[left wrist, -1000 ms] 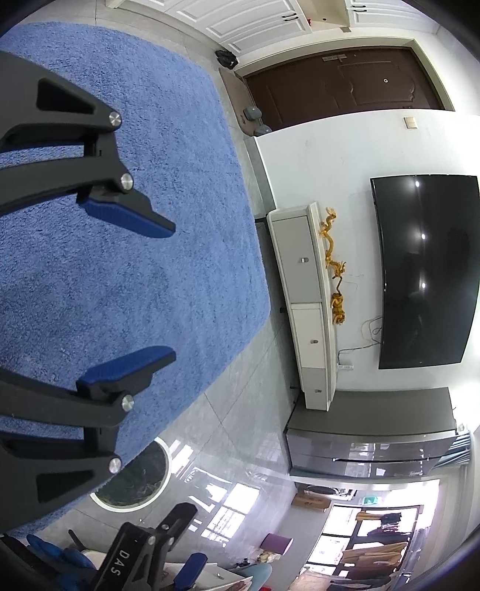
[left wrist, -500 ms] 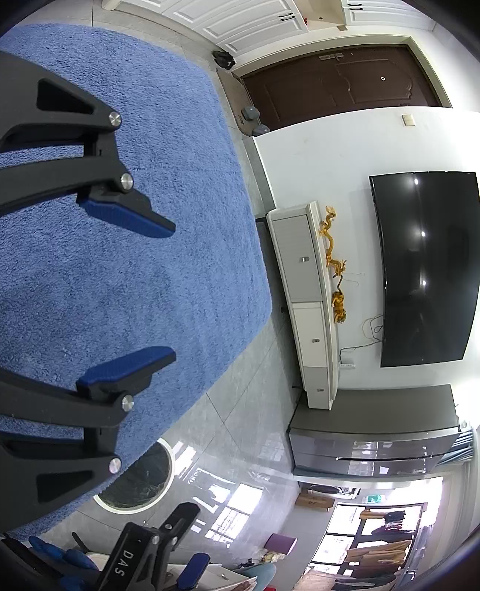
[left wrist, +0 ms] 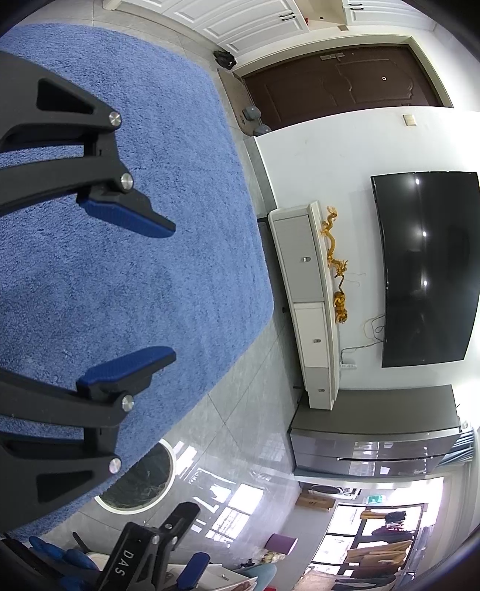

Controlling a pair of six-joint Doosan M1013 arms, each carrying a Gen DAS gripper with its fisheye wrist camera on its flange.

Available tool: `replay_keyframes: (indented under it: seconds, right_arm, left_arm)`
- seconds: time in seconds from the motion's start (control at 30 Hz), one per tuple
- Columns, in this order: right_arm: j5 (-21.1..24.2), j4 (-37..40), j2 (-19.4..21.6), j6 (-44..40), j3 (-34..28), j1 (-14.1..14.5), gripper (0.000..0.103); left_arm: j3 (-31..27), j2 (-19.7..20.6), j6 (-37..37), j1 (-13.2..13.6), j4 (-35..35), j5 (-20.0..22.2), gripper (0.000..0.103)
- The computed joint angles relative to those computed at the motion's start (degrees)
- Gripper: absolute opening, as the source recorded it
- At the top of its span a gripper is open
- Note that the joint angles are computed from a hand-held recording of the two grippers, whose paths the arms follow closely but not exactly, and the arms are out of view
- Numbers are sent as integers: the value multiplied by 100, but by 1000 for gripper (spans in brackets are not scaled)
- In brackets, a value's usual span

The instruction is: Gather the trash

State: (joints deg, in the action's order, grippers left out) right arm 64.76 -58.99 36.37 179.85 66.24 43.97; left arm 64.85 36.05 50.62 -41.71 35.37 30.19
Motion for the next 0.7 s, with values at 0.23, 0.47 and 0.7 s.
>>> replay_keyframes:
  seconds: [0.23,0.47,0.7]
  right_arm:
    - [10,20,1,-22,-4,-4,103]
    - [13,27,6,-33,-16,-6,103]
    - [19,31,9,-40,-24,-6,103]
  left_arm:
    - [-13,13,36,3,-11,0,59]
    - [-14,16,64,7,-38,-11,59]
    - [-19,19,96,12,-69,-14,59]
